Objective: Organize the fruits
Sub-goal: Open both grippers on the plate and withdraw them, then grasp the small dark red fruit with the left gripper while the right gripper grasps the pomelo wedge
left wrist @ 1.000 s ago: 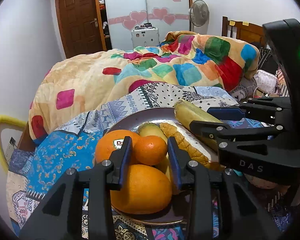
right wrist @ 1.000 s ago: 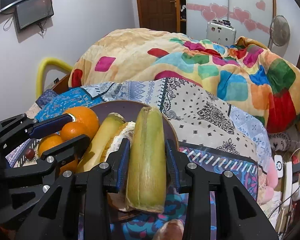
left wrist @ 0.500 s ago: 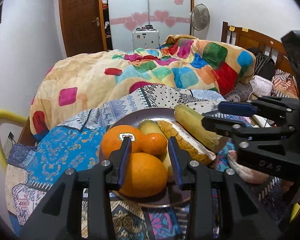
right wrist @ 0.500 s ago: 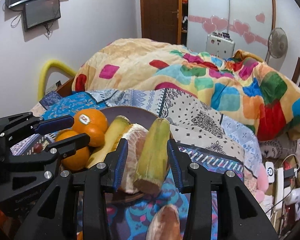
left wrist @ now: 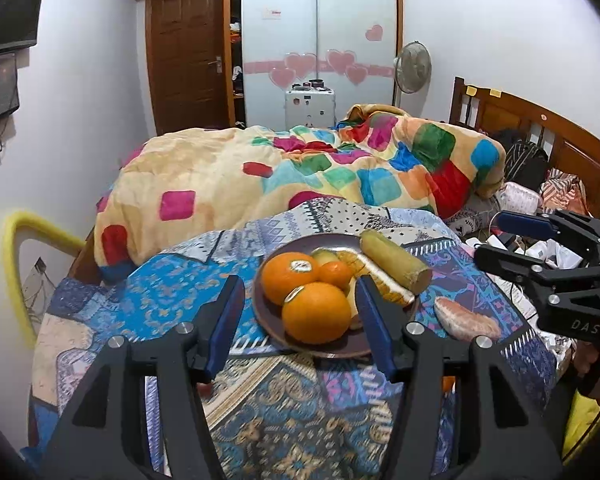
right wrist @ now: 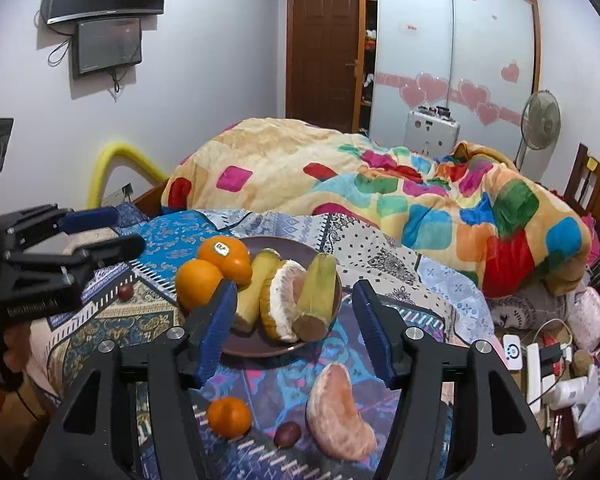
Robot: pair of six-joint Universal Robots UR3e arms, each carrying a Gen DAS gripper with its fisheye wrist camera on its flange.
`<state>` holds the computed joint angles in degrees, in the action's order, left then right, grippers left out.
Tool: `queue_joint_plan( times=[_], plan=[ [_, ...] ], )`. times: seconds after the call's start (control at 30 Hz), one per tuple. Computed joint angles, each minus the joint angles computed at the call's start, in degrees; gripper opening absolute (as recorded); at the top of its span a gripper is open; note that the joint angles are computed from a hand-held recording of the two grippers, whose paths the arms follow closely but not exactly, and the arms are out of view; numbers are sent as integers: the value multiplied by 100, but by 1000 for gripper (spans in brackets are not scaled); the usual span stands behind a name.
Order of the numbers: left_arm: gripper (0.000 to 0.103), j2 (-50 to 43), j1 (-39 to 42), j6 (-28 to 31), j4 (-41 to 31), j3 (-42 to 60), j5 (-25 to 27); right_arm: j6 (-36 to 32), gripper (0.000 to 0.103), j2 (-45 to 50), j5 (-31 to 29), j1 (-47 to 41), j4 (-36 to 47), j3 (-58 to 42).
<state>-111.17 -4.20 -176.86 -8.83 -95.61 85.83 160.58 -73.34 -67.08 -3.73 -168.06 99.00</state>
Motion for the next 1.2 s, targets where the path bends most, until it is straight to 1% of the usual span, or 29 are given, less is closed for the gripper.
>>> queue_joint_plan(
  times=[0.07, 0.17, 0.3, 0.4, 0.57, 0.73, 0.83, 0.97, 1.03, 1.1, 1.13, 1.2],
  plan=[
    [63, 202, 85, 36, 58, -277, -3, -58, 57, -130, -41, 0, -137, 246],
    [64, 474, 284, 107, 124, -689, -32, -150, 57, -239, -38, -45, -209, 508],
    [64, 674, 666, 230, 175, -1166, -242, -246, 57, -268, -128, -126, -391, 850],
    [64, 605, 833, 352, 279, -1381, -215, -313, 57, -286, -105, -260, -382, 1059],
    [64, 428, 1102, 516, 419, -1655, -312, -367, 57, -48, -217, -397, -313, 1140],
    [63, 53, 1289, 614, 346, -1566, -480, -429, 57, 251, -355, -417, -272, 1105],
    [60, -178, 1299, 676, 318, -1440, -500, -458, 57, 400, -397, -407, -189, 1010],
    [50, -442, 1312, 743, 120, -1180, -585, -483, 57, 585, -370, -401, 33, 777],
    [48, -641, 1256, 702, 120, -991, -430, -483, 57, 674, -382, -378, 132, 651],
    [43, -775, 1267, 702, -3, -818, -445, -472, 56, 739, -396, -364, 170, 566],
    [41, -819, 1287, 705, -80, -751, -494, -484, 55, 781, -384, -360, 231, 502],
    [36, -922, 1311, 713, -214, -611, -562, -475, 47, 846, -359, -363, 317, 417]
  ],
)
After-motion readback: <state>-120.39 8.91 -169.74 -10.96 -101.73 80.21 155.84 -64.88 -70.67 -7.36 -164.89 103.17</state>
